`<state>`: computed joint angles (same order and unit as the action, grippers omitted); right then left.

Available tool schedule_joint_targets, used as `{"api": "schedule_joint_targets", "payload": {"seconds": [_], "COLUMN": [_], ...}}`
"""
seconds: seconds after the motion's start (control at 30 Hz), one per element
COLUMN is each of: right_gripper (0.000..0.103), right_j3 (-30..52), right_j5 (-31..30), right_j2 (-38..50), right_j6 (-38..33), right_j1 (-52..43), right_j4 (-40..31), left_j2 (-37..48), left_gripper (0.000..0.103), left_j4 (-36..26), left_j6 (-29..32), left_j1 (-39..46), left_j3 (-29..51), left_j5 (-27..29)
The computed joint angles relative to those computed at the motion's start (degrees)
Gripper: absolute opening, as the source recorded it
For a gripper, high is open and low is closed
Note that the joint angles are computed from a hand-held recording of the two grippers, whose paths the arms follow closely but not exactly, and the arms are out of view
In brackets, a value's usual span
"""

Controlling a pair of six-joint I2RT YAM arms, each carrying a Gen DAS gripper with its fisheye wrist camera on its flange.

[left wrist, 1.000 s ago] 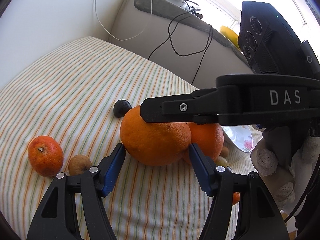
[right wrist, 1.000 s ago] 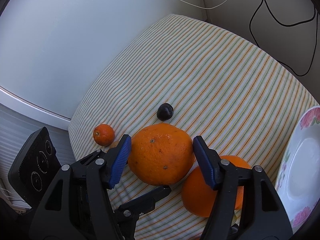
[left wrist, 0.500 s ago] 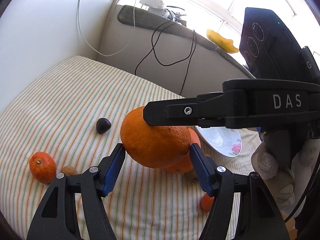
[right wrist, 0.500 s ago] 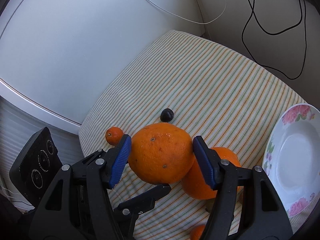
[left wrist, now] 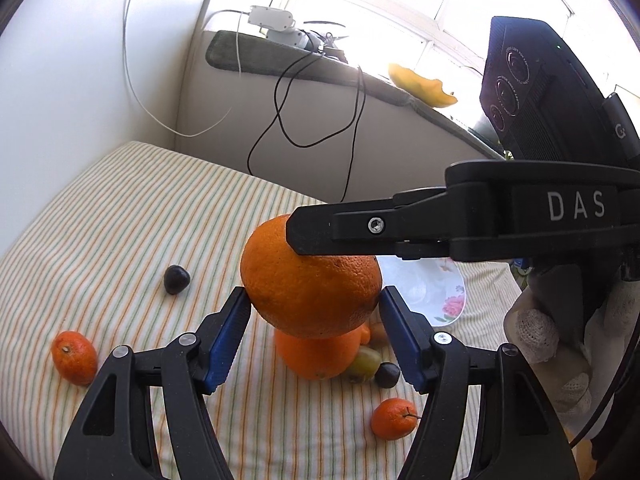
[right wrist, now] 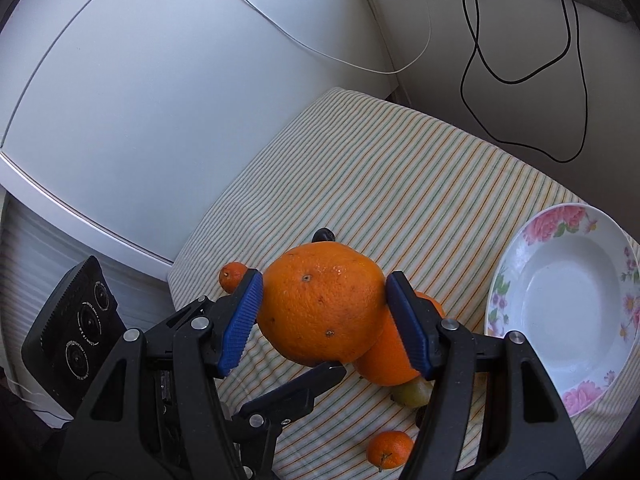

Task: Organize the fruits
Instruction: 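Lift the large orange with the right gripper and carry it over the plate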

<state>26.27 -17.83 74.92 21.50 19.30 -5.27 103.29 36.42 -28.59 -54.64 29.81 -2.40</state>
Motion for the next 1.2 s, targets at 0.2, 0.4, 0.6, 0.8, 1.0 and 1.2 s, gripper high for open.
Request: {"api": "schedule_joint_targets", "payload": {"seconds": [0.2, 0.4, 0.6, 0.8, 1.0, 1.2], "right_gripper": [0.067, 0.067, 0.067, 0.067, 0.067, 0.067], "right_j3": [-2.6, -5.0, -8.0, -9.6, -8.8, -7.5], "right_j5": [0.0, -2.6, -7.2, -12.6, -16.5, -17.9], "right_j2": [-7.8, -16.6, -19.8, -15.8, -6.7, 0.4], "right_j6": [-1.6, -6.3, -13.0, -20.6, -26.8, -29.6], "right_j1": [-3.9, -12.6, -23.8, -36.1, -45.6, -50.5], "right_j4": [-5.0, -12.8, -15.9, -14.9, -11.1, -7.9], "left_j2": [2.8, 7.3, 13.0, 18.8, 23.3, 27.3], "left_gripper": [0.067, 0.067, 0.067, 0.067, 0.067, 0.067], "left_j4": [-2.3, -3.9, -7.2, -11.6, -16.4, -20.5], "left_j6": [0.4, 0.2, -0.1, 0.0, 1.1, 1.7], "left_j1": [-2.7, -5.5, -7.3, -7.9, -7.7, -7.0], "left_j3": [5.8, 11.8, 19.6, 27.8, 35.5, 42.0], "left_j5": [0.4, 1.2, 2.6, 4.2, 6.0, 7.7]}}
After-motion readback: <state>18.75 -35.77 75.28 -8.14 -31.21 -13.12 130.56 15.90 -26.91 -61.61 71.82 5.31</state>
